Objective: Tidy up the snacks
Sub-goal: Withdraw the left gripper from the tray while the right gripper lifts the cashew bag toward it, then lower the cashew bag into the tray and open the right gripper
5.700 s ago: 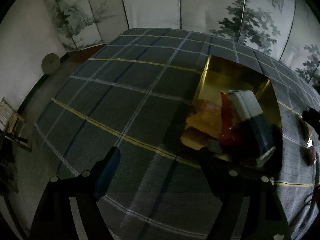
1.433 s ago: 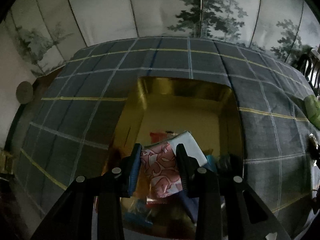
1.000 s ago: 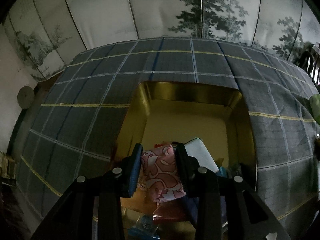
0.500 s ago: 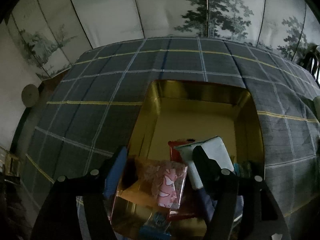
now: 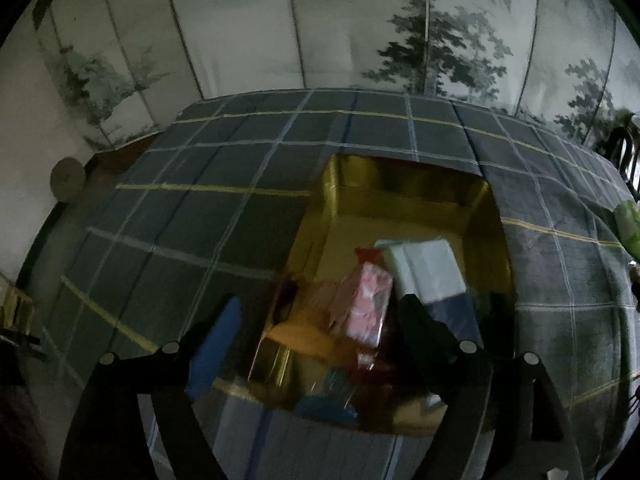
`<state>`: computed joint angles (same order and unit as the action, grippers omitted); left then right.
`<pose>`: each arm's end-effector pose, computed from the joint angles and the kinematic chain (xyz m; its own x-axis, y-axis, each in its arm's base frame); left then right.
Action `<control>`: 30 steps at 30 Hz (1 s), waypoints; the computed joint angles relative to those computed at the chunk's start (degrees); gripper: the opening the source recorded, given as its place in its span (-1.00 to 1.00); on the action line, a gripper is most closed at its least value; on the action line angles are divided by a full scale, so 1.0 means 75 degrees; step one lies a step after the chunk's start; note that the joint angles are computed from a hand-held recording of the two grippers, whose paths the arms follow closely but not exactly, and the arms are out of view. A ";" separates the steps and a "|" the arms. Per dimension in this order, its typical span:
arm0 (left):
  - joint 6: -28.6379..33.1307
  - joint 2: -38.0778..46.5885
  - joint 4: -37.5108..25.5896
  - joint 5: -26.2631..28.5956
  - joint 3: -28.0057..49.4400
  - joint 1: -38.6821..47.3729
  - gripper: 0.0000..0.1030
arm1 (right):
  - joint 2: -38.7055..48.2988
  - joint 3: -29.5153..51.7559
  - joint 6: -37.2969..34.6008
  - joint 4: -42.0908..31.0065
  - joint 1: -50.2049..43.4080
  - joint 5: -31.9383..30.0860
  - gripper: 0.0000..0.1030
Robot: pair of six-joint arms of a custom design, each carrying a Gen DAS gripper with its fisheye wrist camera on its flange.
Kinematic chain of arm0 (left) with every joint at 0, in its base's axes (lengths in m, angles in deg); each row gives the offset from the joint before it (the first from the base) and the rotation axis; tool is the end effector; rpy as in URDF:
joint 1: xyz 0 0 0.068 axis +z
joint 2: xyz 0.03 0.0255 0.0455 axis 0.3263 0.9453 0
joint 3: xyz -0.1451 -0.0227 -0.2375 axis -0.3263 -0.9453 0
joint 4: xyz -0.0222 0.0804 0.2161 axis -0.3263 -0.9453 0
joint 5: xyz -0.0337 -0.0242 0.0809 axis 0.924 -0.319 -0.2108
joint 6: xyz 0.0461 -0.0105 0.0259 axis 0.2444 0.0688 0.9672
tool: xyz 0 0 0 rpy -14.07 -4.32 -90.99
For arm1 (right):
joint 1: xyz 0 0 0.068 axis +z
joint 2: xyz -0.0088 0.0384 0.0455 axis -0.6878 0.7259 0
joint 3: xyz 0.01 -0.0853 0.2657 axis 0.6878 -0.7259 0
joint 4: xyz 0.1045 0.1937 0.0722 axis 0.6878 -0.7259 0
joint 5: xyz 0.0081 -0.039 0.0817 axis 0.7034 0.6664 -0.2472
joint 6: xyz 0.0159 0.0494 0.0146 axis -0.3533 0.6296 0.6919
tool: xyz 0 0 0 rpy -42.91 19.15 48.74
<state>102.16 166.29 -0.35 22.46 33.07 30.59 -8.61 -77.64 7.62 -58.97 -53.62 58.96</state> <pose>0.3356 0.0596 0.1717 -0.7382 0.3258 -0.5906 0.3380 0.9364 0.0942 0.1342 -0.0331 0.1133 -0.6725 0.3688 -0.6417 0.5079 0.8606 -0.0378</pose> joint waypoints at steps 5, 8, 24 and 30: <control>-0.0052 0.0045 -0.0166 0.0212 -0.0155 0.0503 0.55 | -0.0404 0.1007 0.1173 -0.1354 0.2156 0.0702 -0.21; -0.0027 0.0150 -0.0333 0.0181 -0.0121 0.0719 0.55 | 0.0202 0.1738 0.1898 -0.1461 0.3452 0.0878 -0.21; 0.0509 -0.0073 0.0012 -0.0022 -0.0244 0.1946 0.58 | 0.4908 0.6504 0.2271 -0.1081 0.6544 0.0563 -0.21; 0.0623 -0.0097 0.0218 -0.0053 -0.0300 0.2086 0.62 | 0.5699 0.7714 0.2149 -0.1611 0.6695 0.0629 -0.21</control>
<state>106.83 165.57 1.28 22.06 30.82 46.24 34.14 -19.78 23.74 -71.06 -3.41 63.68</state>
